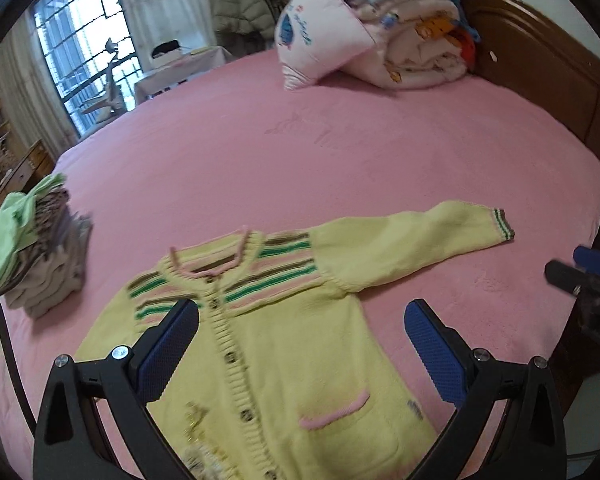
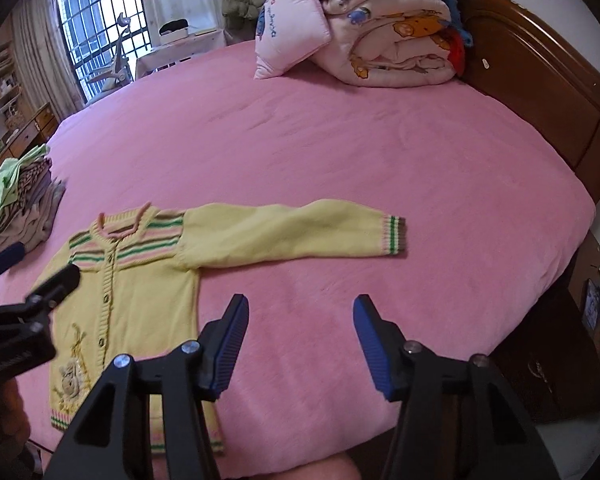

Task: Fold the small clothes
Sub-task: 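Move the right tool to the striped cuff of a cardigan sleeve and grasp it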

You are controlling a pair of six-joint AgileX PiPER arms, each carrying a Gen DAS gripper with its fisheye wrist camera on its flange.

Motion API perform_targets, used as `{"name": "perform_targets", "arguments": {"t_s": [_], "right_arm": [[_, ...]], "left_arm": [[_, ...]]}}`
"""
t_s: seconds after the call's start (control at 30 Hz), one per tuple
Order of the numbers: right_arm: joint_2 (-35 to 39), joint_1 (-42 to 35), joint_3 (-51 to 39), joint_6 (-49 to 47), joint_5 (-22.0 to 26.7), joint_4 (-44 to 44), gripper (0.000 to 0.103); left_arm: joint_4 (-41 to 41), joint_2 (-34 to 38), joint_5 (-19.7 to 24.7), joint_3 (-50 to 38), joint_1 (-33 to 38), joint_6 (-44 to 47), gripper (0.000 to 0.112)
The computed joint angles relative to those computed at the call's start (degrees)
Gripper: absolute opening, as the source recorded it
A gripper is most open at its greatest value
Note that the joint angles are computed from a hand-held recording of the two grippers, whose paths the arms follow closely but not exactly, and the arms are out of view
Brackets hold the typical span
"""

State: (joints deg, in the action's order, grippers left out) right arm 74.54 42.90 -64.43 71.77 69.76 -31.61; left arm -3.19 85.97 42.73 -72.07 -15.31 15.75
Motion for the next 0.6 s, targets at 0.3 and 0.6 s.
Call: {"name": "perform_targets", "arguments": {"t_s": [0.3, 0.6], "right_arm": [[1.2, -36.2, 11.5, -31.3, -23.6, 19.3, 0.055], [14.3, -55.4, 9.0, -55.5, -32.3, 39.3, 0.055]], "left_arm": [[18.3, 16.1, -7.1, -1.7, -12.1, -20.1, 0.102], [20.0, 26.4, -5.0, -8.5, -13.8, -26.1, 0.102]]}}
